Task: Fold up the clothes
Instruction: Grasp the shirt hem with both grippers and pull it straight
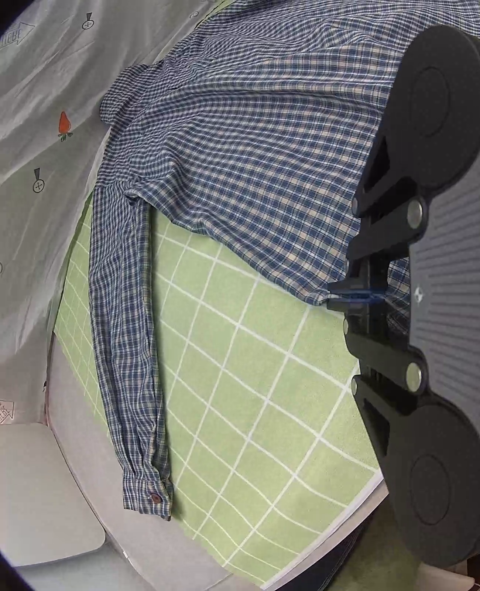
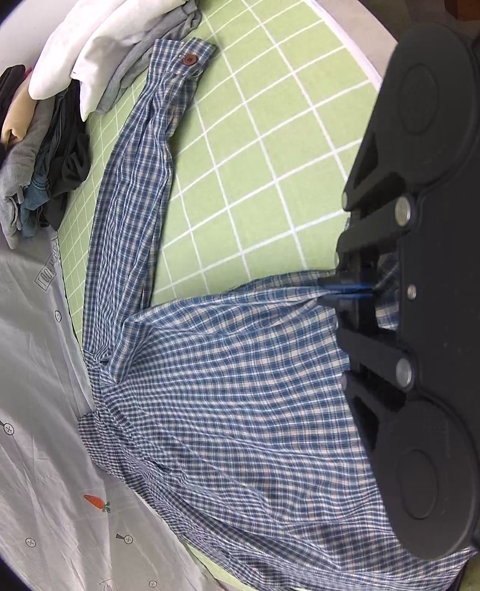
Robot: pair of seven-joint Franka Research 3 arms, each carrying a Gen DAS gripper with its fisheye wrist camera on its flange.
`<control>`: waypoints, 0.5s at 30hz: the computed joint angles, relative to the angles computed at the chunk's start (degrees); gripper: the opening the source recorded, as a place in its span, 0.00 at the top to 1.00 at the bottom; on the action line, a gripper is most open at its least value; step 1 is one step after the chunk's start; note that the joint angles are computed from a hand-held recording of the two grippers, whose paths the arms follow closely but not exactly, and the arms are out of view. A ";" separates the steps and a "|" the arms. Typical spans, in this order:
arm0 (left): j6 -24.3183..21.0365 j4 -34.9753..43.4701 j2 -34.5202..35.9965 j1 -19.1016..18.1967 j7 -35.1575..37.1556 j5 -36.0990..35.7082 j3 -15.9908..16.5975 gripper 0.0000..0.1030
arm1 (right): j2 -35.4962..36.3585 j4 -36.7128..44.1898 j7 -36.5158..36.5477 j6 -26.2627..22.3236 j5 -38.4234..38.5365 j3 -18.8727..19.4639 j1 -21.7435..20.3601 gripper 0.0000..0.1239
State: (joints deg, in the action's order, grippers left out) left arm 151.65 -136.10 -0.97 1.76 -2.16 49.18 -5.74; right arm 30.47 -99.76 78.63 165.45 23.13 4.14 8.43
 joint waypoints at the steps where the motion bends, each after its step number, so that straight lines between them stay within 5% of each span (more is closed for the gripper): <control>1: -1.47 -0.04 -0.89 -0.11 -1.12 1.32 -0.16 0.98 | -0.93 -1.10 -2.55 1.04 3.28 3.30 -2.79 0.99; 3: -5.10 0.16 -2.14 -0.12 -2.65 2.77 -0.55 0.98 | -2.27 -2.56 -4.63 1.16 6.36 5.10 -4.49 0.99; 9: -6.13 1.62 0.44 -0.15 7.94 -4.99 -0.20 0.91 | -1.57 -2.48 0.81 -2.85 -2.59 -3.09 2.80 0.94; 13: -3.97 0.31 -0.65 -0.19 4.65 -4.18 0.05 0.72 | -0.52 -0.92 7.10 -1.06 -10.08 -8.07 7.32 0.63; 15: -2.83 -0.10 -1.29 0.20 3.33 -3.82 0.19 0.70 | 0.31 0.23 9.15 0.33 -11.81 -8.67 7.84 0.59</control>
State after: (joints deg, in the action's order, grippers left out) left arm 148.82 -136.20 -2.27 1.95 1.18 45.36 -5.56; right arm 30.78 -99.53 87.78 165.79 11.32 -4.53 16.27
